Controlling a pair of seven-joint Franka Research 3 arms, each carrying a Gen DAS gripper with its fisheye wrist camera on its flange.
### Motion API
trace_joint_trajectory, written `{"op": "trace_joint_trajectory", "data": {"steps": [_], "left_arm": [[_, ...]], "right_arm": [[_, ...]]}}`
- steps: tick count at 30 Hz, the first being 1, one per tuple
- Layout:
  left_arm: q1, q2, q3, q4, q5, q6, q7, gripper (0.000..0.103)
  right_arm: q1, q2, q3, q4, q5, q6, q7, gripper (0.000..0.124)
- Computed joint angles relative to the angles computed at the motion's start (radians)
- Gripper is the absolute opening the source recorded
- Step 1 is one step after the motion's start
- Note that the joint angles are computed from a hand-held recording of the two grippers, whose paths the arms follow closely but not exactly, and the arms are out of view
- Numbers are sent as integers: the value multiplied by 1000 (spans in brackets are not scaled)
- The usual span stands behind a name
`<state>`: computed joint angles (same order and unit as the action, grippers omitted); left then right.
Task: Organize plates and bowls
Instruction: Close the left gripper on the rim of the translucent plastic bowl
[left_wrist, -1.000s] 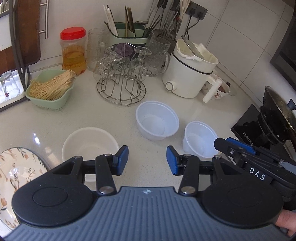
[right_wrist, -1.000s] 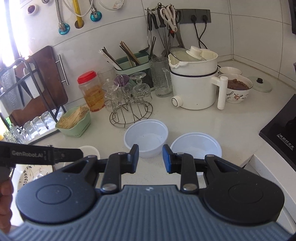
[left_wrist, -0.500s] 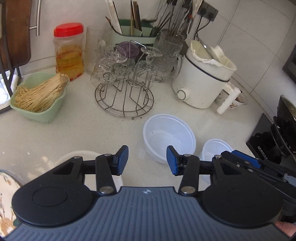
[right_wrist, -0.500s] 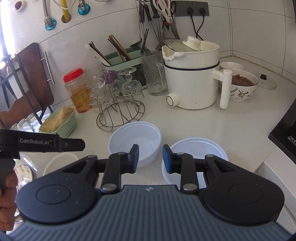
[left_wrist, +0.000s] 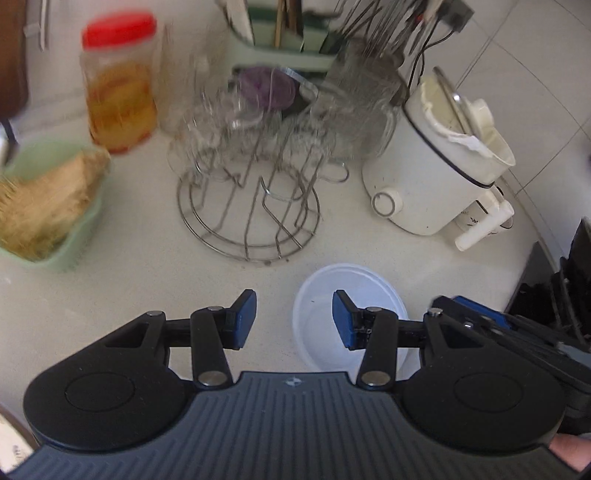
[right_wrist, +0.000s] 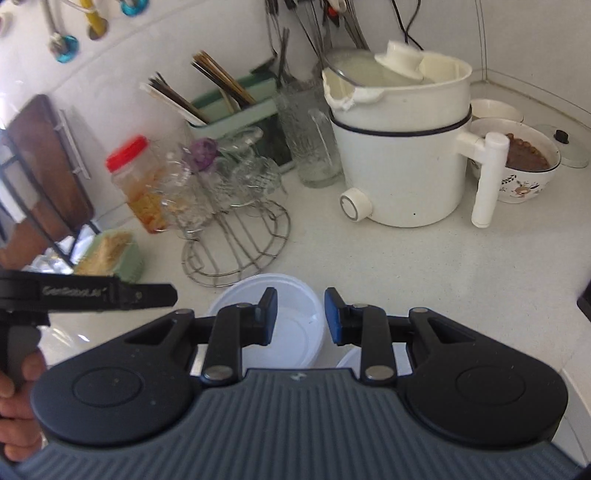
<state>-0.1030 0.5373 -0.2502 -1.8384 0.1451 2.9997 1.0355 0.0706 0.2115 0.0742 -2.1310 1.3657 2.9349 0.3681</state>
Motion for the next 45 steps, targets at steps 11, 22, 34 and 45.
{"op": "trace_joint_trajectory", "data": {"steps": [11, 22, 34, 45], "left_arm": [[82, 159, -113, 173, -130, -133, 151, 51], [37, 185, -82, 200, -144, -140, 173, 34], [38, 120, -82, 141, -155, -112, 157, 35], [54, -1, -97, 36, -160, -105, 175, 36]], "right_arm": [[-32, 107, -10, 106, -338, -125, 340, 32], [-85, 155, 43, 124, -365, -118, 391, 28], [-109, 96, 42, 79, -178, -178, 290, 28], [-71, -11, -15, -6, -37, -242, 229, 28]]}}
